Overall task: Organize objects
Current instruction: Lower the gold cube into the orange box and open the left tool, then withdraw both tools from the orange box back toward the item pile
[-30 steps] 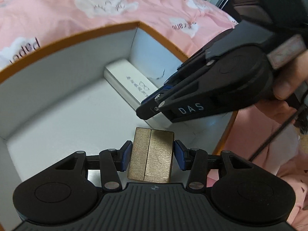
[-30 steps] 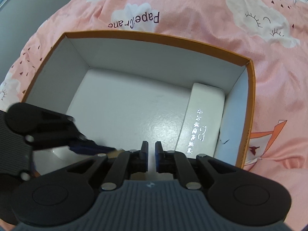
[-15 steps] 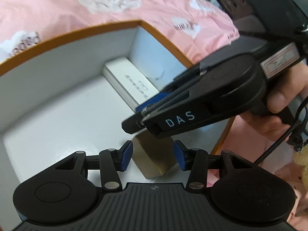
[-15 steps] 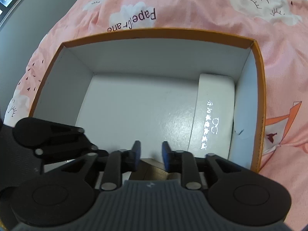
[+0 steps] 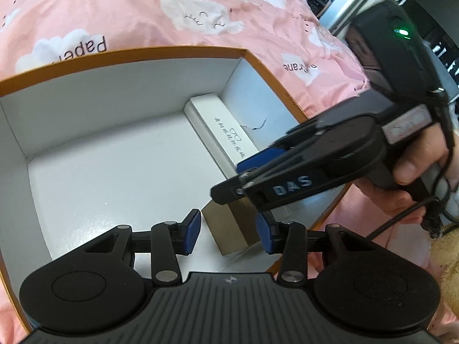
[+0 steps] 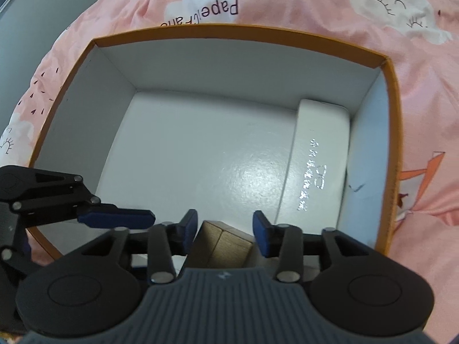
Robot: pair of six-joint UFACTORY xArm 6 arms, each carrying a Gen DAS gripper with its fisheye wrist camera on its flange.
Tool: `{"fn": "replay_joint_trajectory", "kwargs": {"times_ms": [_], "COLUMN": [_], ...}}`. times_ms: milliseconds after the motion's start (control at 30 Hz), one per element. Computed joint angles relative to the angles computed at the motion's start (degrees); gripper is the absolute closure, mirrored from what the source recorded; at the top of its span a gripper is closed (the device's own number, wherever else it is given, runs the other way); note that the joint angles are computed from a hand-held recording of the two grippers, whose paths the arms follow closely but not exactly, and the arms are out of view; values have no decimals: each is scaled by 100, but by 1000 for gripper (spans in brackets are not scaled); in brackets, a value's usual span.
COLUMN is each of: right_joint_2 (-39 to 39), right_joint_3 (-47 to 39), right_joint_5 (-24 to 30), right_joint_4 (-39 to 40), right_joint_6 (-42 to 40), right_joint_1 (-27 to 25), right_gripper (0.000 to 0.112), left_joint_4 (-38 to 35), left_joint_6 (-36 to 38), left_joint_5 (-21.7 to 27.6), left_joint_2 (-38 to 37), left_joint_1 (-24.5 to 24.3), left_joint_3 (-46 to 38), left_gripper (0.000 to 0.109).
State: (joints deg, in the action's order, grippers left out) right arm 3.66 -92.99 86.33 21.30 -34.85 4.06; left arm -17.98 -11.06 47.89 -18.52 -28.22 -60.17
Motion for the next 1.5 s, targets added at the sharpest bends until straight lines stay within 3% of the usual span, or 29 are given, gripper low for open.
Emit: {"fn": "replay_joint_trajectory", "kwargs": {"times_ms": [133, 267, 333, 433, 600, 733, 833, 1000, 1200, 1367, 1500], "right_joint_2": [65, 152, 179, 116, 214, 354, 220, 309, 785, 1531, 1888], "right_joint_3": [-185, -293, -304, -222, -454, -754, -610, -766, -1435, -2690, -3105], "right_joint_5": [211, 492, 541, 455, 649, 926, 741, 972, 1497, 2172, 2078], "right_joint_4": [-219, -203, -236, -322, -553, -1021, -1516, -1788, -1811, -1044, -911], "right_joint_6": [334, 541, 517, 202, -1329, -2701, -3507, -4241, -4112, -3246, -2289], "right_joint_1": [-10, -47, 5, 110, 394, 717, 989, 1156, 1158, 808, 689], "right_gripper": [50, 51, 60, 61, 61, 61, 62, 62, 58, 60, 86], "left_joint_4": [-84, 124, 302, 365, 863, 805, 808, 701, 594, 1096, 1272], "left_joint_6": [-32, -78, -196, -382, -835, -845, -868, -832, -794, -1201, -1329], "left_joint_5": [-14, 41, 56, 94, 127, 77, 21, -21, -98, -198, -252], "left_joint_2": [-12, -92, -206, -438, -516, -519, -427, -392, -419, -508, -473], "left_joint_1": [36, 8, 25, 172, 257, 268, 248, 278, 339, 325, 318], "left_joint_3": [32, 73, 131, 244, 203, 218, 195, 240, 320, 425, 429], "left_gripper": [66, 67, 67, 67, 67, 67, 67, 67, 67, 67, 67]}}
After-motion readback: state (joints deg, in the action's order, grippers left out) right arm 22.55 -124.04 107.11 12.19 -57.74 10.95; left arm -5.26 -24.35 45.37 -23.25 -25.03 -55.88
